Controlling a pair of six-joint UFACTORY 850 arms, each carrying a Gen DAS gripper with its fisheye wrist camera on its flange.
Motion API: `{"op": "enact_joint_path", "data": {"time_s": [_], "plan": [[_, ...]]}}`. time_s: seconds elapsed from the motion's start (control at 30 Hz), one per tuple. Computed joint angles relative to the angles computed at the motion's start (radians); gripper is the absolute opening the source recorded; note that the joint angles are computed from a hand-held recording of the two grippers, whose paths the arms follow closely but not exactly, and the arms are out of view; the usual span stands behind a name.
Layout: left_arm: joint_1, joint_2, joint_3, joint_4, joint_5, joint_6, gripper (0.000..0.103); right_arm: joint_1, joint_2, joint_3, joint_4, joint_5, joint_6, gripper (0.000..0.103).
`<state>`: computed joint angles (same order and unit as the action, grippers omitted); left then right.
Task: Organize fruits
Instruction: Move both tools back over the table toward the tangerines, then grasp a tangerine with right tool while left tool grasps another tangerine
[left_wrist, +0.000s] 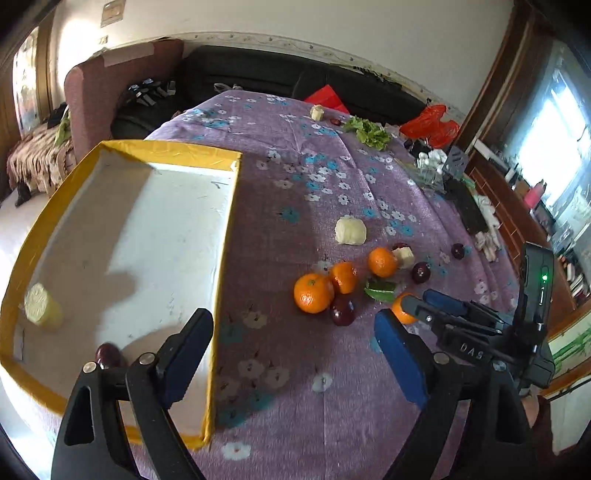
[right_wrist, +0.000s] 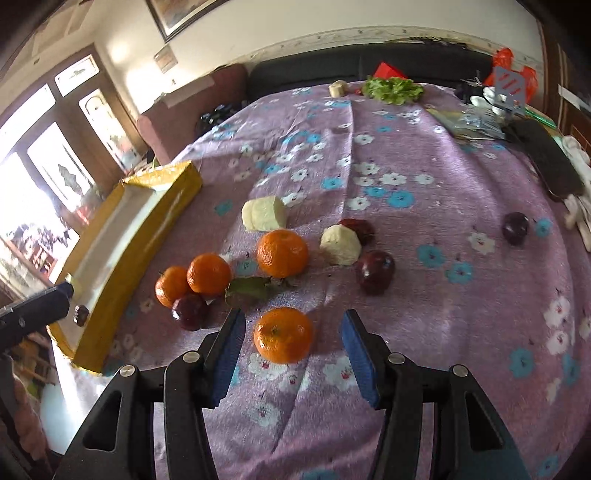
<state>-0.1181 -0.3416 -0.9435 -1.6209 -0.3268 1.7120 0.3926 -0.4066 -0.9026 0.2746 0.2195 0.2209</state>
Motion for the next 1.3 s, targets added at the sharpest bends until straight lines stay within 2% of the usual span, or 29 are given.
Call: {"op": "enact_joint_path", "data": {"time_s": [0.17,0.3,0.4,0.47,0.5,0.53,0.6,0.63,0.73,0.93,1.0,1.07,1.17,1.2,1.3], "plan": [[-0.069,-0.045,-0.024,-0.071,0.09,0.135,0.088,-0.003,-0.032,-0.017,-0.062,0.012,0.036,0.058],[-0.09,-0.086,-0.059,-0.041,0.119,0.119,0.088,-0.002,-0.033,-0.01,-0.056,0.027,0.022,0.04],[-0.088,-0.115,-0.095,0.055,0.111,0.016,0.088,0.001,-0.031,-0.007,-0.04,0.032,0.008,0.039],[-0.087,-0.139,-0.122,0.146,0.109,-0.074,0.078,-0.001,-0.028,-0.002,-0.071,0.036,0.041,0.039],[-0.085,-0.154,-0.14,0.232,0.101,-0.154,0.067,-0.004,-0.029,-0.004,-0.091,0.034,0.061,0.04],[-0.086,-0.165,-0.154,0.296,0.099,-0.215,0.06,-0.007,-0.028,-0.003,-0.123,0.035,0.096,0.04],[-0.088,-0.182,-0.172,0.37,0.104,-0.277,0.059,-0.01,-0.026,0.0,-0.148,0.037,0.126,0.04],[-0.085,-0.186,-0.176,0.348,0.094,-0.25,0.058,-0.01,-0.026,0.001,-0.146,0.037,0.123,0.04],[-0.078,-0.198,-0.192,0.402,0.064,-0.297,0.059,-0.009,-0.026,0.0,-0.139,0.037,0.115,0.04],[-0.056,-0.222,-0.234,0.536,-0.05,-0.393,0.058,-0.007,-0.024,-0.001,-0.13,0.033,0.107,0.04],[-0.042,-0.229,-0.247,0.558,-0.088,-0.412,0.052,-0.007,-0.024,0.0,-0.128,0.034,0.104,0.04],[-0.037,-0.233,-0.255,0.584,-0.092,-0.452,0.046,-0.007,-0.024,-0.001,-0.122,0.035,0.1,0.04],[-0.027,-0.248,-0.278,0.577,-0.121,-0.507,0.047,-0.004,-0.025,-0.001,-0.095,0.036,0.075,0.04],[-0.029,-0.254,-0.286,0.58,-0.118,-0.529,0.05,-0.002,-0.025,-0.002,-0.079,0.035,0.058,0.04],[-0.063,-0.255,-0.287,0.645,-0.043,-0.587,0.059,0.002,-0.026,-0.004,-0.037,0.035,0.015,0.04]]}}
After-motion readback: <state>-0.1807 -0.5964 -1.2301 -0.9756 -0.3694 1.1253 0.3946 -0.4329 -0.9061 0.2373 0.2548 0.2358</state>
